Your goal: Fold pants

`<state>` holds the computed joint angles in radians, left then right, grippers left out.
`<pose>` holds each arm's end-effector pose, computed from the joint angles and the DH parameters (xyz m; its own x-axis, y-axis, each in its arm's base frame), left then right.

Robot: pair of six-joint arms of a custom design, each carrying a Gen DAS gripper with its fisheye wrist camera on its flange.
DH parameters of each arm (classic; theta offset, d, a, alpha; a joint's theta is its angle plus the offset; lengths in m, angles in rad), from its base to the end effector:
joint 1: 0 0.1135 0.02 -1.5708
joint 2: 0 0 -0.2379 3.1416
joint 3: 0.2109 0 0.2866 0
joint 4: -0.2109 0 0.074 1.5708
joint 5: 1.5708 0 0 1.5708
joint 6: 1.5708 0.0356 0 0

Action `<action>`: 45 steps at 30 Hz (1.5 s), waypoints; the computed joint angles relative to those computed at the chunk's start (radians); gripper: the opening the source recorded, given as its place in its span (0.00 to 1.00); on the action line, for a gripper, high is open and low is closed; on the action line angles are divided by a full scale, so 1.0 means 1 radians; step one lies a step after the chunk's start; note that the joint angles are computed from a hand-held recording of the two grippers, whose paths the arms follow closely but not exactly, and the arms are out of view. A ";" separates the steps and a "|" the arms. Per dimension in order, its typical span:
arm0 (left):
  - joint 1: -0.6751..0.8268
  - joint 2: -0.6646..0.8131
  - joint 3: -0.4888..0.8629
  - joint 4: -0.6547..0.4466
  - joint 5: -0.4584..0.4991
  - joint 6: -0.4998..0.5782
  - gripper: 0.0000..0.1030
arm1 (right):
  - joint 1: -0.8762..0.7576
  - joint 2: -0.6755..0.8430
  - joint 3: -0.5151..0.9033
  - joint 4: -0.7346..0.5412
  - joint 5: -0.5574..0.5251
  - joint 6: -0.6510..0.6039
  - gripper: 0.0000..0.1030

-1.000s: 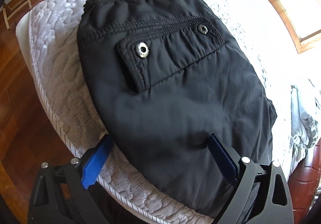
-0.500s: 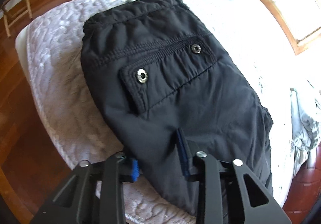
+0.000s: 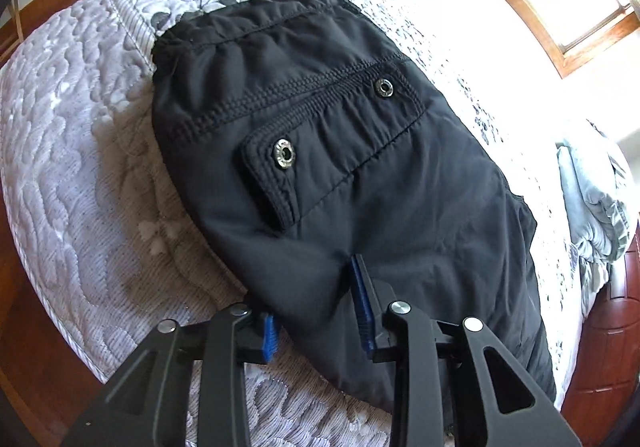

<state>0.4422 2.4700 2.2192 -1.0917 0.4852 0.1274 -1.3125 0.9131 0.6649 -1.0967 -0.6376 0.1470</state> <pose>0.4739 0.2060 0.1473 -0.9092 -0.3061 -0.2822 -0.1690 0.8908 -0.4219 0.0675 -0.1724 0.1911 -0.1374 0.9810 -0.1366 0.7713 0.1925 0.6067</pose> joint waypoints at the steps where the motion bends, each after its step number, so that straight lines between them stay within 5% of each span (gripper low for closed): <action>1: 0.006 -0.025 -0.045 0.017 0.006 0.009 0.31 | 0.002 0.006 -0.007 0.014 0.001 0.007 0.14; 5: 0.029 -0.003 -0.019 0.007 0.026 0.026 0.33 | 0.035 0.030 0.017 0.053 0.003 0.038 0.14; 9: 0.034 -0.091 -0.184 0.083 0.016 0.053 0.39 | 0.102 0.059 0.050 0.111 0.050 0.098 0.14; 14: 0.039 -0.091 -0.183 0.074 0.039 0.042 0.43 | 0.098 0.038 0.020 0.111 0.070 0.104 0.14; 16: 0.054 -0.066 -0.141 0.033 0.056 0.049 0.53 | 0.085 0.036 0.012 0.112 0.053 0.113 0.14; 18: 0.074 -0.069 -0.132 0.027 0.066 0.047 0.77 | 0.094 0.040 0.021 0.110 0.059 0.133 0.14; 21: 0.100 -0.107 -0.164 0.050 0.074 0.030 0.91 | 0.138 0.017 0.049 0.088 0.103 0.168 0.14; 31: 0.203 -0.099 -0.092 -0.141 0.144 0.169 0.96 | 0.493 -0.087 0.263 0.038 0.283 0.376 0.14; 45: 0.265 -0.185 -0.222 -0.164 0.185 0.239 0.96 | 1.234 0.158 0.694 -0.068 0.759 0.539 0.14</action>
